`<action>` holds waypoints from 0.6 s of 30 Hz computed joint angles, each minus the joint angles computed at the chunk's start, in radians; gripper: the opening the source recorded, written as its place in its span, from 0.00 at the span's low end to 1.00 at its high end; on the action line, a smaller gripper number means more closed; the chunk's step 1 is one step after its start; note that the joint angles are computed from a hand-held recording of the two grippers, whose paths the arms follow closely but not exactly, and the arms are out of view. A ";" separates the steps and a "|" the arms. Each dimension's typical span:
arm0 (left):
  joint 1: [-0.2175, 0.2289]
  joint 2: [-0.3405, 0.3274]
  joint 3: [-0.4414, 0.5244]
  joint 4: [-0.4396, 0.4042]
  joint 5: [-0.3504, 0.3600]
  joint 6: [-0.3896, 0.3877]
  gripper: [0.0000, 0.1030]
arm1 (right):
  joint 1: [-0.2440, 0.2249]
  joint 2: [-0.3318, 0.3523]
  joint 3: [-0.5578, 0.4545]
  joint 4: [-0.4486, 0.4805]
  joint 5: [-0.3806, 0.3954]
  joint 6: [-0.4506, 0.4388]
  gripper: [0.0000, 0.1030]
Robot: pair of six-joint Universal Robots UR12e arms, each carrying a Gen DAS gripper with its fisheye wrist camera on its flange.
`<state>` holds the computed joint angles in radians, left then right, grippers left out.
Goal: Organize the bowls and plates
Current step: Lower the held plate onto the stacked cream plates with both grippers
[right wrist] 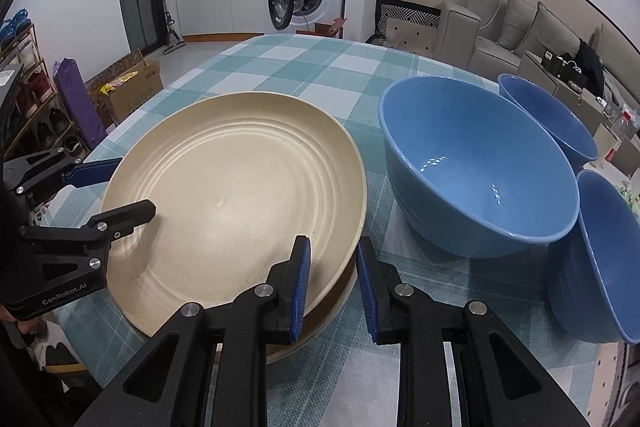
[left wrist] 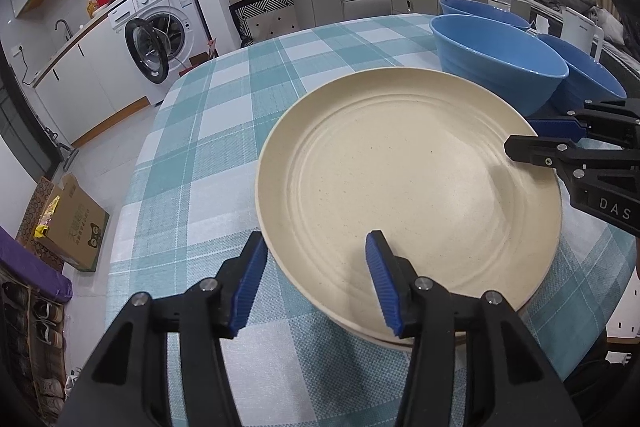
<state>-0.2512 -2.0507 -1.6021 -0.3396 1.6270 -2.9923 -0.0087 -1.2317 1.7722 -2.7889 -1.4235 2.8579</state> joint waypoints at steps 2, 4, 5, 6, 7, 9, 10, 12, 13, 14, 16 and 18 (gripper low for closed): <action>-0.001 0.001 -0.001 -0.005 -0.002 0.004 0.49 | 0.001 -0.002 0.000 0.002 -0.005 -0.001 0.24; -0.001 0.001 0.000 -0.009 -0.004 0.009 0.49 | 0.002 -0.002 -0.002 0.015 -0.011 -0.004 0.24; -0.002 0.001 0.000 -0.010 -0.001 0.015 0.49 | 0.003 -0.001 -0.005 0.026 -0.014 -0.006 0.24; -0.003 0.000 0.001 -0.010 0.002 0.019 0.49 | 0.004 0.001 -0.008 0.034 -0.016 -0.007 0.24; -0.004 0.000 0.001 -0.012 0.004 0.021 0.50 | 0.004 0.002 -0.008 0.035 -0.015 -0.007 0.24; -0.005 -0.001 0.003 -0.017 0.008 0.025 0.50 | 0.004 0.003 -0.009 0.039 -0.017 -0.011 0.24; -0.006 -0.001 0.002 -0.016 0.011 0.028 0.50 | 0.005 0.004 -0.010 0.041 -0.021 -0.014 0.24; -0.007 -0.002 0.003 -0.017 0.016 0.035 0.51 | 0.004 0.003 -0.008 0.047 -0.023 -0.018 0.24; -0.009 -0.003 0.004 -0.018 0.017 0.038 0.51 | 0.004 0.003 -0.008 0.050 -0.025 -0.019 0.24; -0.009 -0.004 0.005 -0.021 0.017 0.040 0.52 | 0.005 0.004 -0.009 0.052 -0.029 -0.020 0.24; -0.011 -0.005 0.006 -0.026 0.021 0.047 0.52 | 0.006 0.006 -0.011 0.060 -0.036 -0.022 0.25; -0.014 -0.006 0.006 -0.028 0.026 0.053 0.54 | 0.007 0.006 -0.011 0.065 -0.040 -0.025 0.25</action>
<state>-0.2647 -2.0569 -1.5958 -0.3675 1.6535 -2.9396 -0.0019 -1.2254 1.7608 -2.7241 -1.4633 2.8326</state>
